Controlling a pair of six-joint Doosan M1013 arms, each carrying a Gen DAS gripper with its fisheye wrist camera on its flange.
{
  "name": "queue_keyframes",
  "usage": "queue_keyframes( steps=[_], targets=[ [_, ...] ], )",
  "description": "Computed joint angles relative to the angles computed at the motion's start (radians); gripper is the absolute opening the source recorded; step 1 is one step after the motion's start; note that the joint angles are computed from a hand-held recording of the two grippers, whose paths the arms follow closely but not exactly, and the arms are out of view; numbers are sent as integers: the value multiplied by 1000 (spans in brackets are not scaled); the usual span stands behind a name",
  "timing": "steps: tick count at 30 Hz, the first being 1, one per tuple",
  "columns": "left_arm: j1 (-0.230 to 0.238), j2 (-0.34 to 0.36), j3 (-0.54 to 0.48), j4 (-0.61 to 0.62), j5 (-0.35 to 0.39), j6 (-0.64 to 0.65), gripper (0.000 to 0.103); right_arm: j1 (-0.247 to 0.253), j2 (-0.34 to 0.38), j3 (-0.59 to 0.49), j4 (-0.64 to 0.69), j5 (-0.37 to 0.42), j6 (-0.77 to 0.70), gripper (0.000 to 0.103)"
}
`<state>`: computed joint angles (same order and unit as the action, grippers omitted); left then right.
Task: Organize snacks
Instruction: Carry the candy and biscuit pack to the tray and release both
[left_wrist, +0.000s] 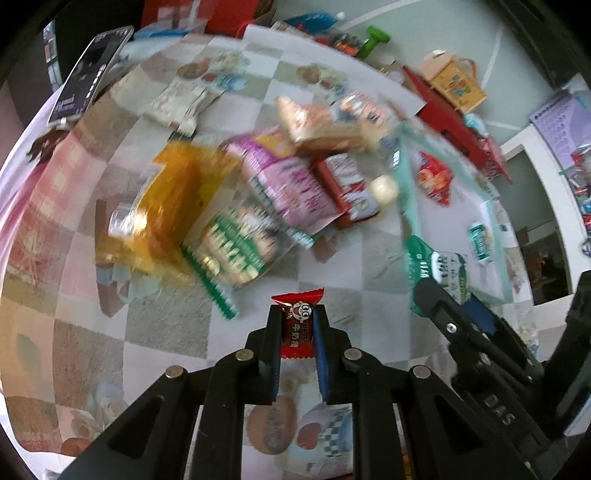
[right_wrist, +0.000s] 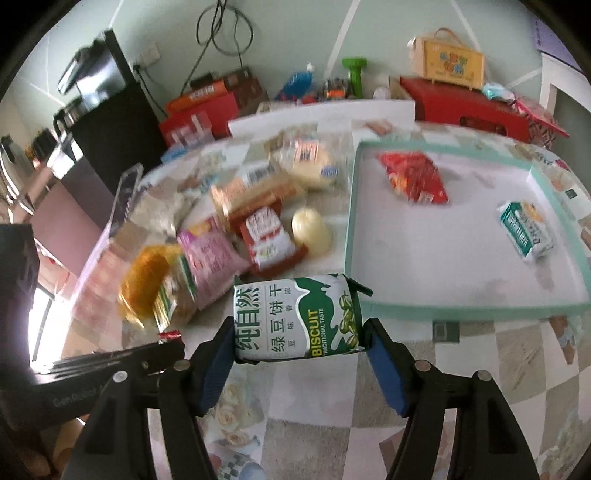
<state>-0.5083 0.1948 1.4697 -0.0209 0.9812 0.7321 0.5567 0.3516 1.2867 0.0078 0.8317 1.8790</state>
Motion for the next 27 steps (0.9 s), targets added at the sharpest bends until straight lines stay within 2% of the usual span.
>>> queue_keyframes(
  steps=[5, 10, 15, 22, 27],
  targets=[
    [-20, -3, -26, 40, -46, 34, 16, -5, -14, 13, -74, -53, 77, 71],
    [-37, 29, -85, 69, -62, 77, 16, -18, -13, 7, -169, -71, 186, 71],
    [-43, 85, -162, 83, -76, 166, 16, -29, 6, -17, -326, -2, 350, 71],
    [-40, 169, -247, 4, -67, 281, 16, -68, 28, -38, -387, 103, 493, 71],
    [-46, 216, -297, -26, -64, 357, 16, -90, 36, -47, -386, 125, 519, 71]
  ],
)
